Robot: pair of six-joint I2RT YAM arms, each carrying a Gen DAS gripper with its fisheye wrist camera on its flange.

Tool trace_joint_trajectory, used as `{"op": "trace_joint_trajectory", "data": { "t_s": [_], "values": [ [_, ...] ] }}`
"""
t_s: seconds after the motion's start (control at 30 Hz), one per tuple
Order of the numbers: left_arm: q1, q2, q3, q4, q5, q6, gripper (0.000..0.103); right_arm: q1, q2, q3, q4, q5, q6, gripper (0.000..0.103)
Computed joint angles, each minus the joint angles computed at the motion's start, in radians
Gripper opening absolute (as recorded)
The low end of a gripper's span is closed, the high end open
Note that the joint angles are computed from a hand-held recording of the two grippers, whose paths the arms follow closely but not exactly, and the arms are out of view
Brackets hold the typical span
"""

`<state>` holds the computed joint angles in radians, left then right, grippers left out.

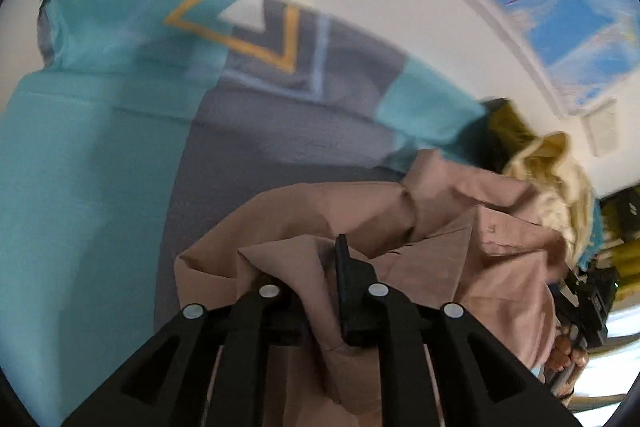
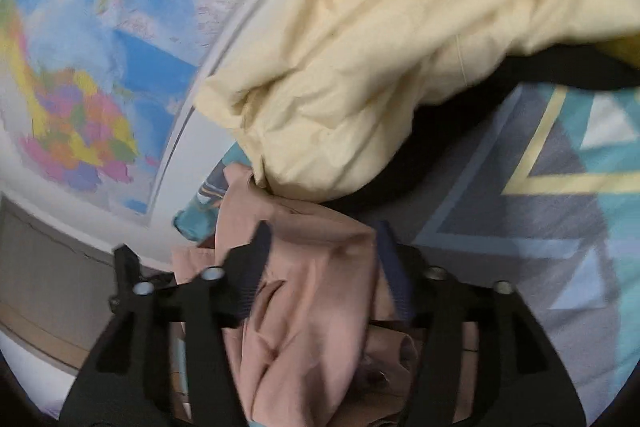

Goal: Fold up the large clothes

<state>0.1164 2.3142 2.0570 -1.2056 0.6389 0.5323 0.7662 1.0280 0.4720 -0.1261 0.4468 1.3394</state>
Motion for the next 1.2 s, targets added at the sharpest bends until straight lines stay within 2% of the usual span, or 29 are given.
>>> {"op": "trace_joint_trajectory", "data": {
  "t_s": [0.03, 0.07, 0.1, 0.13, 0.17, 0.27, 0.33, 0.37, 0.4, 0.43, 0.47, 0.5, 0.53, 0.57, 0.6, 0.63, 0.67, 0.73, 0.77, 0.8, 0.83, 0.87, 0.9, 0.93, 1.0, 1.07, 1.13, 1.2],
  "values": [
    [0.017, -0.02, -0.022, -0.005, 0.026, 0.047, 0.021, 0.053, 0.005, 0.036, -0.057, 0.056, -0.033, 0.063],
    [0.045, -0.055, -0.065, 0.0, 0.067, 0.105, 0.036, 0.096, 0.024, 0.076, -0.115, 0.099, -0.052, 0.068],
    [0.075, -0.116, -0.152, 0.06, 0.104, 0.134, 0.047, 0.147, 0.056, 0.128, -0.19, 0.15, -0.071, 0.073],
    [0.092, -0.185, -0.246, 0.143, 0.118, 0.135, 0.068, 0.192, 0.096, 0.179, -0.263, 0.194, -0.076, 0.075],
    [0.115, -0.249, -0.337, 0.223, 0.132, 0.16, 0.073, 0.213, 0.12, 0.205, -0.299, 0.206, -0.082, 0.079],
    [0.164, -0.33, -0.453, 0.277, 0.163, 0.281, 0.074, 0.257, 0.202, 0.236, -0.321, 0.179, -0.11, 0.079],
    [0.183, -0.398, -0.564, 0.371, 0.145, 0.326, 0.074, 0.274, 0.253, 0.235, -0.3, 0.145, -0.12, 0.078],
    [0.186, -0.421, -0.61, 0.401, 0.13, 0.356, 0.077, 0.276, 0.295, 0.258, -0.306, 0.143, -0.119, 0.073],
    [0.186, -0.427, -0.632, 0.407, 0.118, 0.385, 0.078, 0.281, 0.311, 0.259, -0.306, 0.142, -0.116, 0.055],
    [0.178, -0.425, -0.66, 0.413, 0.091, 0.419, 0.08, 0.276, 0.305, 0.232, -0.263, 0.116, -0.131, 0.043],
    [0.168, -0.427, -0.686, 0.43, 0.063, 0.435, 0.08, 0.274, 0.296, 0.22, -0.255, 0.109, -0.131, 0.02],
    [0.149, -0.436, -0.728, 0.473, 0.021, 0.44, 0.08, 0.276, 0.293, 0.222, -0.264, 0.122, -0.124, 0.005],
    [0.133, -0.439, -0.759, 0.52, -0.008, 0.43, 0.077, 0.282, 0.267, 0.21, -0.258, 0.139, -0.127, 0.003],
    [0.109, -0.449, -0.798, 0.588, -0.057, 0.405, 0.057, 0.305, 0.221, 0.193, -0.262, 0.184, -0.104, 0.002],
    [0.094, -0.447, -0.816, 0.633, -0.097, 0.386, 0.046, 0.332, 0.169, 0.181, -0.284, 0.235, -0.069, 0.002],
    [0.086, -0.438, -0.814, 0.654, -0.118, 0.358, 0.029, 0.363, 0.141, 0.19, -0.335, 0.305, -0.027, 0.002],
    [0.086, -0.411, -0.777, 0.641, -0.117, 0.311, 0.018, 0.379, 0.132, 0.197, -0.384, 0.343, 0.013, 0.002],
    [0.1, -0.343, -0.675, 0.565, -0.084, 0.24, 0.015, 0.353, 0.108, 0.163, -0.407, 0.305, 0.062, 0.002],
    [0.101, -0.338, -0.669, 0.573, -0.095, 0.221, 0.02, 0.335, 0.11, 0.146, -0.408, 0.266, 0.078, 0.005],
    [0.099, -0.341, -0.67, 0.592, -0.119, 0.202, 0.026, 0.315, 0.135, 0.144, -0.423, 0.218, 0.096, 0.013],
    [0.098, -0.362, -0.69, 0.626, -0.147, 0.176, 0.038, 0.308, 0.174, 0.162, -0.464, 0.182, 0.124, 0.02],
    [0.102, -0.38, -0.703, 0.645, -0.144, 0.169, 0.042, 0.327, 0.193, 0.186, -0.523, 0.201, 0.172, 0.037],
    [0.111, -0.402, -0.725, 0.667, -0.124, 0.175, 0.042, 0.358, 0.207, 0.216, -0.589, 0.241, 0.229, 0.044],
    [0.125, -0.447, -0.764, 0.702, -0.087, 0.191, 0.043, 0.411, 0.227, 0.274, -0.68, 0.316, 0.281, 0.045],
    [0.134, -0.515, -0.814, 0.729, -0.029, 0.233, 0.054, 0.472, 0.286, 0.391, -0.813, 0.422, 0.308, 0.054],
    [0.122, -0.583, -0.879, 0.792, -0.005, 0.26, 0.063, 0.473, 0.349, 0.495, -0.825, 0.466, 0.184, 0.055],
    [0.081, -0.621, -0.921, 0.833, -0.024, 0.267, 0.066, 0.424, 0.445, 0.599, -0.787, 0.447, -0.011, 0.062],
    [0.027, -0.623, -0.941, 0.867, -0.061, 0.264, 0.066, 0.372, 0.553, 0.683, -0.819, 0.438, -0.1, 0.068]
  ]
}}
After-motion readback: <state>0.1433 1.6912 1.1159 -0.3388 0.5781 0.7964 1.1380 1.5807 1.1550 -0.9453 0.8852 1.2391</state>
